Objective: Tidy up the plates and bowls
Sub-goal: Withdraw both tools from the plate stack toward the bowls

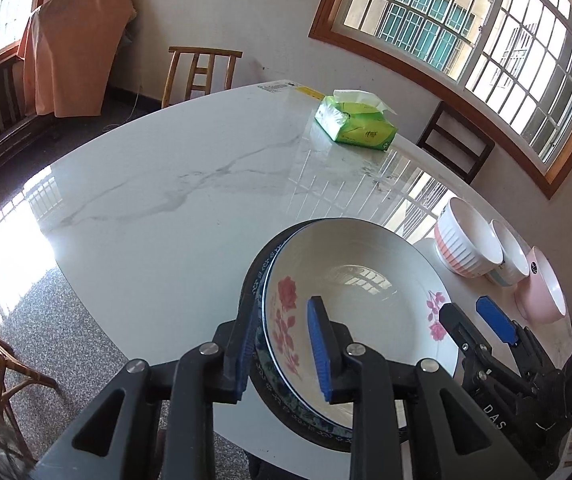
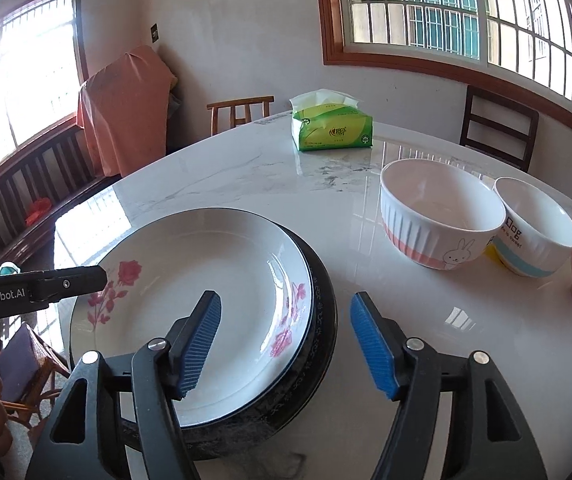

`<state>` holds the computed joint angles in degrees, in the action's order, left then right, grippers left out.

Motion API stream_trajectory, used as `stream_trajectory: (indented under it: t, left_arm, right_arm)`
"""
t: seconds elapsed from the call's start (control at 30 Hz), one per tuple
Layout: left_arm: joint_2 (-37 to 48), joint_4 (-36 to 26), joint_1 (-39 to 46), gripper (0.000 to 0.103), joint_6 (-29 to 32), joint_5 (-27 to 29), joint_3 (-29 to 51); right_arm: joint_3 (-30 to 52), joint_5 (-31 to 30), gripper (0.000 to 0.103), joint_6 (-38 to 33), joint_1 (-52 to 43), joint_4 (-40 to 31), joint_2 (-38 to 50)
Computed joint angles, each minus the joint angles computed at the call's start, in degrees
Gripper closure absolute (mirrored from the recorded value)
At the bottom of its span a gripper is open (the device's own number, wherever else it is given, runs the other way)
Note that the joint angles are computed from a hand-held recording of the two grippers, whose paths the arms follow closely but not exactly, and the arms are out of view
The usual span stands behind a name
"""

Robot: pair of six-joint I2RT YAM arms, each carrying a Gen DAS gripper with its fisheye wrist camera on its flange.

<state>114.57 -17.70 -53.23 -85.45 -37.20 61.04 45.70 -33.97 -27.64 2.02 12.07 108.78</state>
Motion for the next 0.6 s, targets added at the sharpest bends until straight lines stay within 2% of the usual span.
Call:
stream_trajectory:
  t: [0.1, 0.27, 0.47, 0.53, 0.6]
  left_arm:
    - [-0.04, 2.54, -1.18, 0.077, 0.58, 0.44, -0.17]
    - [3.2, -0.75, -3.43, 0.077, 1.68, 0.16, 5.87]
    - [8.68, -7.86, -6.27, 0.077, 3.03, -0.53, 16.37]
    - [11.06, -11.57, -7.21, 0.077, 3.71, -1.21, 20.98]
    - [13.57, -14.87, -8.26, 0.077, 4.47, -1.89, 25.8]
  right_arm:
    - [-2.09, 0.03, 0.036, 2.49, -0.87, 4.45, -0.93]
    - [-5.85, -1.18, 0.031, 5.85, -3.0, 11.65, -2.64]
    - [-10.68, -3.88, 0.022, 5.96, -5.61, 20.17, -4.63]
    - [-11.14, -4.51, 0.018, 5.28, -7.49, 20.31, -4.98]
    - [-10.18, -6.28, 0.015, 4.13, -10.32, 17.63, -4.94]
